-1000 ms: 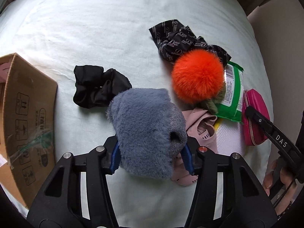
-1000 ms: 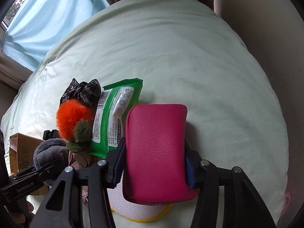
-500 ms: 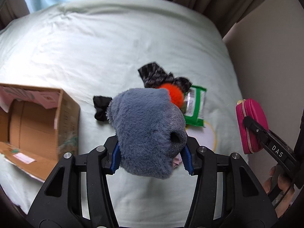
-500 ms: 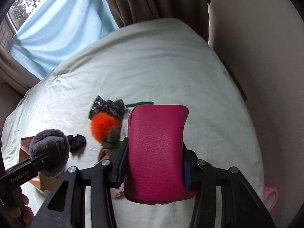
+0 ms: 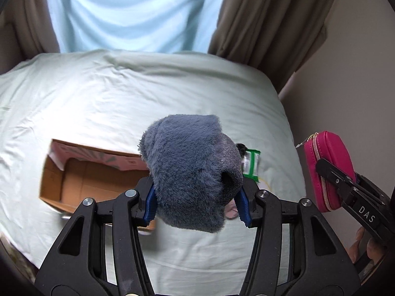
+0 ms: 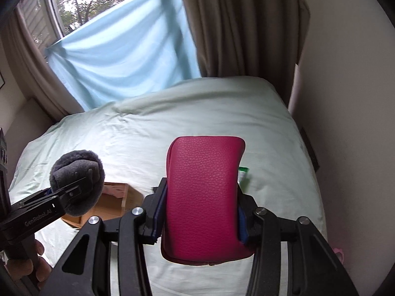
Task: Organize soft objects
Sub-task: 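Carry grey sock and pink pouch into the cardboard box and release both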
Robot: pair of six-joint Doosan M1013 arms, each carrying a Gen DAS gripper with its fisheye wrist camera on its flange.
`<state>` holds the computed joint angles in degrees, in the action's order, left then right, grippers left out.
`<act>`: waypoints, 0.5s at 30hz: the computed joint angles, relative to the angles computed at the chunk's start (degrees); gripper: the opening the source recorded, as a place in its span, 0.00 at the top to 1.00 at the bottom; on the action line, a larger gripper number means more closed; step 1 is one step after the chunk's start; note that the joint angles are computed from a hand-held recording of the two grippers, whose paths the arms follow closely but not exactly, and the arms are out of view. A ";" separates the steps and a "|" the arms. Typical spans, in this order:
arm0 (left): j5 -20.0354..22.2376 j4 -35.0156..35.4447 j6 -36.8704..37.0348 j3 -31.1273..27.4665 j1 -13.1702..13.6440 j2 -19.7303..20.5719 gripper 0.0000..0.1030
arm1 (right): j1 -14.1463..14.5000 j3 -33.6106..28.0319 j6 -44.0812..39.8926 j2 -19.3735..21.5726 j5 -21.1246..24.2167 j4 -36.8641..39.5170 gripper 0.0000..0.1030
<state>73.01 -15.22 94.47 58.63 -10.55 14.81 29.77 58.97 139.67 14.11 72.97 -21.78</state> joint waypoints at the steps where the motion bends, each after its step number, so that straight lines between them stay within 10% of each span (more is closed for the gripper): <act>1: 0.30 -0.05 0.45 -0.45 0.97 0.00 0.54 | 0.49 -1.17 0.00 0.68 0.10 -0.04 0.59; 15: 8.52 -1.00 13.07 -7.17 12.90 6.84 0.54 | 7.17 -29.04 1.12 19.74 9.19 1.09 0.59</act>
<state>81.53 -16.22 107.54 51.46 2.35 21.65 36.94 29.93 140.79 33.85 82.16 -20.69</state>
